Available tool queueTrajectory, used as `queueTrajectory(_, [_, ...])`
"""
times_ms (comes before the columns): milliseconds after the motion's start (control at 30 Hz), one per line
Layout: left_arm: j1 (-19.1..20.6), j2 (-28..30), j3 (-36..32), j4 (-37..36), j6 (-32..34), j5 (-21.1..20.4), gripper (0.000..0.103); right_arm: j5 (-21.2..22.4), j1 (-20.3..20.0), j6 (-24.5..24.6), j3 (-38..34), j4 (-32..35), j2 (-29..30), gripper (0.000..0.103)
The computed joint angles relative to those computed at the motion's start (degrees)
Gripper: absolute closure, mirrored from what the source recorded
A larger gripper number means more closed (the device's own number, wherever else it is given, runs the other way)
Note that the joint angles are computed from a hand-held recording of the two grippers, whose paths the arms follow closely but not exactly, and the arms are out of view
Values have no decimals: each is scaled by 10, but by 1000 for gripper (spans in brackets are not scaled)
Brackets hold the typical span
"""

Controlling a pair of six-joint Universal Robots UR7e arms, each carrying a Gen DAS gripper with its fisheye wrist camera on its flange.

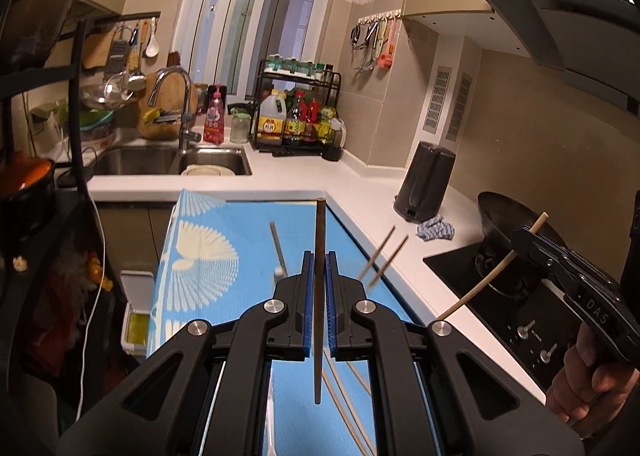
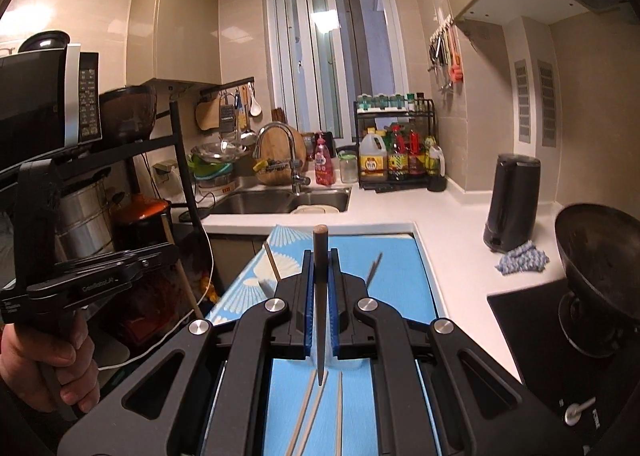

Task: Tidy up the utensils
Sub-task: 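Lift and carry the chopsticks to the clear container with both tools, then lower the chopsticks into the container and open both tools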

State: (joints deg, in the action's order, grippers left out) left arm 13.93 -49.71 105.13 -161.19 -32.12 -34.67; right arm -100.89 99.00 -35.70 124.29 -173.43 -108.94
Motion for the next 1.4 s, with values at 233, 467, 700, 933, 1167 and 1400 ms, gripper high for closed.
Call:
queueTrajectory(233, [31,47,-85,-60,107,0,97,-20,40,-21,-67,-26,74,97])
queueTrajectory(467, [59,111,-161,-152,215,-4,97,-21,34,-30,-107,-73,137,97])
queueTrajectory(700, [90,163,-171,-176,248,-9,97,5,-18,-36,-87,-114,171,97])
queueTrajectory(933, [105,186,-166,-144,234,-17,97,20,-58,-36,-54,-125,176,96])
queueTrajectory(1167, [82,152,-121,-173,208,-24,66,17,-68,-32,-18,-103,135,77])
queueTrajectory(1400, [30,97,-25,-192,130,21,65,45,-67,-28,36,-101,51,74])
